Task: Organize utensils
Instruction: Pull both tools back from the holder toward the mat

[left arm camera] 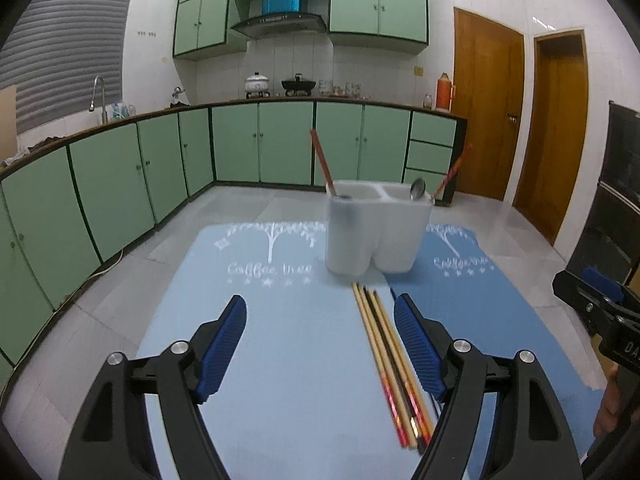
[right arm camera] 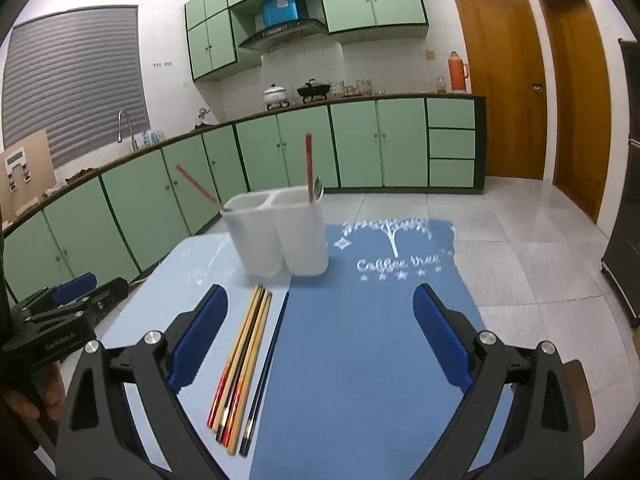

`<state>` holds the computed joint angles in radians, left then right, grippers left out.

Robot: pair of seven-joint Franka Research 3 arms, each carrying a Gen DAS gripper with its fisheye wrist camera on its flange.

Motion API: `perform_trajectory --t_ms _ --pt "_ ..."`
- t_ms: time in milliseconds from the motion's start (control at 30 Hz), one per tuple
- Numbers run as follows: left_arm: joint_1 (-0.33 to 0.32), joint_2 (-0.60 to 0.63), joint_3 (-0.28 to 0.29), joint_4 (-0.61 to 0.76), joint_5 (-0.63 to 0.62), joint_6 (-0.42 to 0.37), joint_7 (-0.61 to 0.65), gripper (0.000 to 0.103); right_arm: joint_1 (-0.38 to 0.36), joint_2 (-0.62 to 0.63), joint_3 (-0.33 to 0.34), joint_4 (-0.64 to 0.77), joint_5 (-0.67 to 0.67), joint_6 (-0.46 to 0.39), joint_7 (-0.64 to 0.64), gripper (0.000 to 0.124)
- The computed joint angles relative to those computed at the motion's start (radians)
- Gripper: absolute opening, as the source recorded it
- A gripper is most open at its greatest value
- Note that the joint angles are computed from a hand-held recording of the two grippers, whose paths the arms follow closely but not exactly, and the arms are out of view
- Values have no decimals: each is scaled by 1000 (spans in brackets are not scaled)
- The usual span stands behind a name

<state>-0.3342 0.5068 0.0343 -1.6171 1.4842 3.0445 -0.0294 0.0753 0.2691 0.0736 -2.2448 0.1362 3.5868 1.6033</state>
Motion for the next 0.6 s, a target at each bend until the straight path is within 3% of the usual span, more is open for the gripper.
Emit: perform_trajectory --t_ms 200,467,600 --pt "-9 -23 0 -74 -32 -21 37 75 46 4 -16 -47 71 -9 -38 90" --pt "0 -16 -11 -112 -7 -38 -3 75 147 49 -51 -44 197 -33 -143 74" --pt "9 -18 -16 -127 -14 -43 1 75 156 66 -44 -29 228 -84 -164 66"
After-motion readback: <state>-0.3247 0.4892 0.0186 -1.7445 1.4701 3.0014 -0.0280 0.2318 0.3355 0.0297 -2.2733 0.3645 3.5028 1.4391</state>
